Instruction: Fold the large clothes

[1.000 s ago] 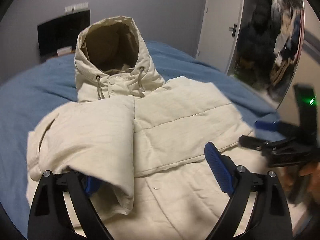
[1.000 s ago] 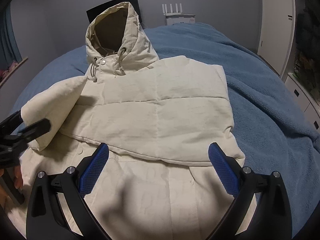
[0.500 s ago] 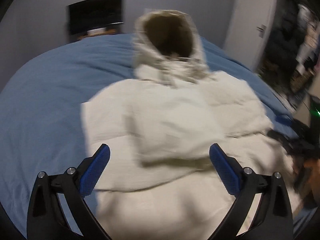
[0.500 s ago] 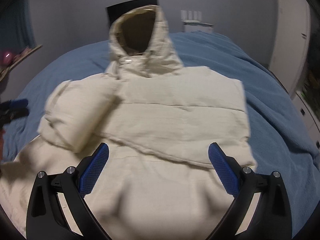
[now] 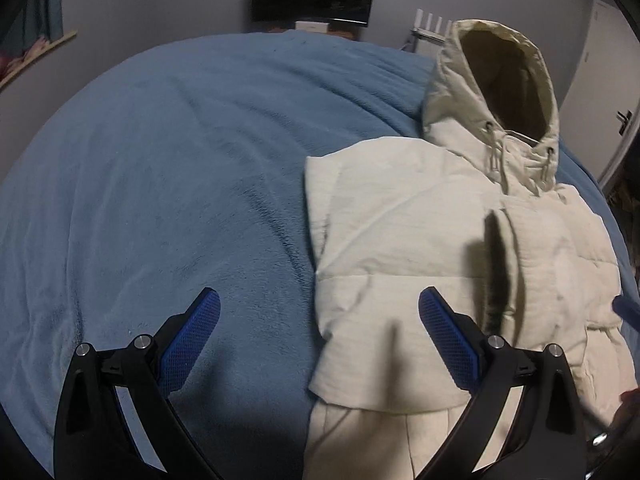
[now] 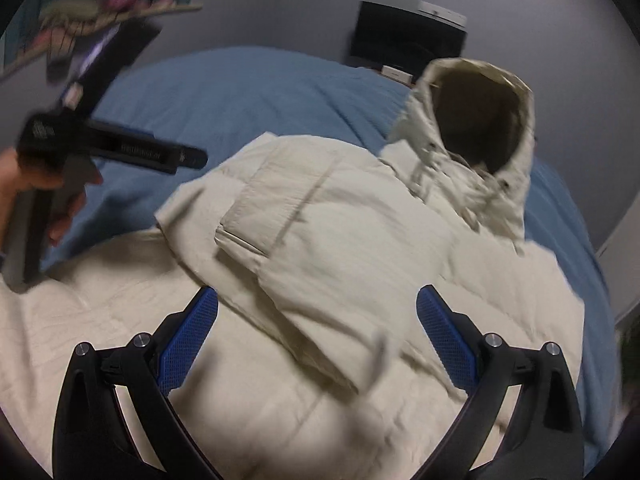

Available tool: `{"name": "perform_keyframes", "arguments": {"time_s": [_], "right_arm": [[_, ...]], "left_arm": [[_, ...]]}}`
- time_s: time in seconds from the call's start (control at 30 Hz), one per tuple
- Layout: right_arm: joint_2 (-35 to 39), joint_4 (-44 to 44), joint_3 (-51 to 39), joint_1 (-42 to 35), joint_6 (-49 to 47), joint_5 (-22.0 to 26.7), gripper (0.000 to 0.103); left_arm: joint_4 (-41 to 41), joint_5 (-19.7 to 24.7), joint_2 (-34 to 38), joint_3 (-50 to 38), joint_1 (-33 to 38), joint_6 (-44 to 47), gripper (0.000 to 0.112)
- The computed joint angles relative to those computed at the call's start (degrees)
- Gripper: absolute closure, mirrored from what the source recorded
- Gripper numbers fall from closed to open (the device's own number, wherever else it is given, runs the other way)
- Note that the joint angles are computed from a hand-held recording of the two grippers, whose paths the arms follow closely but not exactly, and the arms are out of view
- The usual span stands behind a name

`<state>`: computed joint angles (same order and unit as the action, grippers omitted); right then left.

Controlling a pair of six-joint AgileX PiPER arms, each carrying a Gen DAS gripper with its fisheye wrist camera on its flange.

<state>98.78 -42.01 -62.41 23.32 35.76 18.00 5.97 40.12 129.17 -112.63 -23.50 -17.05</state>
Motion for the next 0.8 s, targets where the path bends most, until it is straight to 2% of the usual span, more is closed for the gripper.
{"name": "perform_keyframes", "arguments": {"time_s": [0.13,0.2,0.23,0.3,0.37,0.43,0.63,0.7,0.8], "right_arm": [[5.6,-4.3,-4.2,2.6,2.3,2.2,0.017],[8.2,-9.1,-5.6,3.9,5.9,4.4,0.022],[9.4,-10.4,-6.3,4.2,7.1,5.5,0.027],[10.4,-14.1,-6.7,4.0,11.0,6.6,0.045],[9.8,-14.2,-6.0,2.9,11.0,4.6,0.067],[7.3,-20.1,-3.3,2.5,17.4,3.2,0.076],[-2.3,-26.6,3.4,-2.3,28.2,-0.6,0.078],[-4.8,-24.6,4.5,-4.9,27.4,-1.6,0.078],[-8.3,-15.2,5.9,-10.2,20.2,-3.9,0.078]], "left_arm": [[-4.0,-0.4,0.9,-0.6,0.9,2.0,0.017],[-4.4,-0.5,1.1,-0.7,0.7,2.8,0.017],[-4.3,-0.6,1.3,-0.7,0.5,3.2,0.017],[-4.1,-0.7,1.7,-0.9,-0.2,4.3,0.017],[-3.9,-0.7,1.9,-1.0,-0.6,5.0,0.017],[-3.0,-1.0,2.0,-0.8,-1.3,5.3,0.018],[-0.6,-2.6,0.9,1.0,-3.3,6.8,0.018],[0.1,-2.8,0.7,1.2,-3.9,6.9,0.018],[0.9,-3.2,0.4,1.8,-4.9,7.3,0.018]]}}
